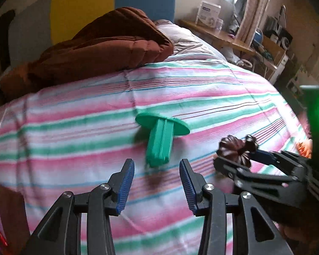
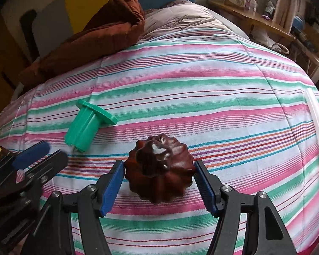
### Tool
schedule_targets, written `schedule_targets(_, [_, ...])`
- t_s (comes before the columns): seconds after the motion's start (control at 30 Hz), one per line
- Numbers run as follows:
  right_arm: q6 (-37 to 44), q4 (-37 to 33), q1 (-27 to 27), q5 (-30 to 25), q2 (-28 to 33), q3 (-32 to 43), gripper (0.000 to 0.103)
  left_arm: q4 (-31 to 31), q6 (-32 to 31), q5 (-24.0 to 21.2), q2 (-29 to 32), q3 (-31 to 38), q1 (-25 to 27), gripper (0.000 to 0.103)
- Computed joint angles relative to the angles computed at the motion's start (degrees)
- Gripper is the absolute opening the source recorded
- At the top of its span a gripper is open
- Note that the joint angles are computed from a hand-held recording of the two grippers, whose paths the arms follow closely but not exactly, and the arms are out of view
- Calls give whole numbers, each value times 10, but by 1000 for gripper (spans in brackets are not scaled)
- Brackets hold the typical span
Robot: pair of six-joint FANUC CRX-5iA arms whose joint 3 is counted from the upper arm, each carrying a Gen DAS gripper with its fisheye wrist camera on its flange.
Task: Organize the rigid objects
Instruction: 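Grasp the green spool-shaped piece with the left tool while the right tool holds the knob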
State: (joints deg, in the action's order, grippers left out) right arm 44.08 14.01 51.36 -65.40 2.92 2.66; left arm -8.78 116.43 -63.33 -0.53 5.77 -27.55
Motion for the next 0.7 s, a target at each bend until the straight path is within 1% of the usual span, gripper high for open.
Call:
schedule_targets(0.07, [-1,-6,-2,0,0,2,67,-19,5,-9,17,19,-5,44])
schedule_targets(0.13, [-1,-10,-4,0,0,4,67,-26,9,-8,23,25,-5,44])
schedule_targets(0.23, [-3,-15,-7,-1,0,6,67,-15,-2,5,33,26,3,44])
schedule_targets(0.4, [-6,-22,-9,-3,0,10,67,10,-11,40,38,9,16,44])
schedule_targets(0.43, [-5,-23,-10,-4,1,11,67,13,-10,47,37,5,18,43])
schedule_targets(0.5, [-6,-25,-10,-4,1,11,67,14,-7,64,35,-6,19,36])
schedule_targets(0.57, [-6,-25,-10,-4,0,11,67,4,-10,74,35,-10,14,31])
schedule_targets(0.67, [-5,-25,-11,-4,1,11,67,-47,-14,92,28,-17,-8,30])
schedule_targets(0.7, [-4,-26,-11,-4,1,12,67,-53,-18,100,25,-23,-11,30])
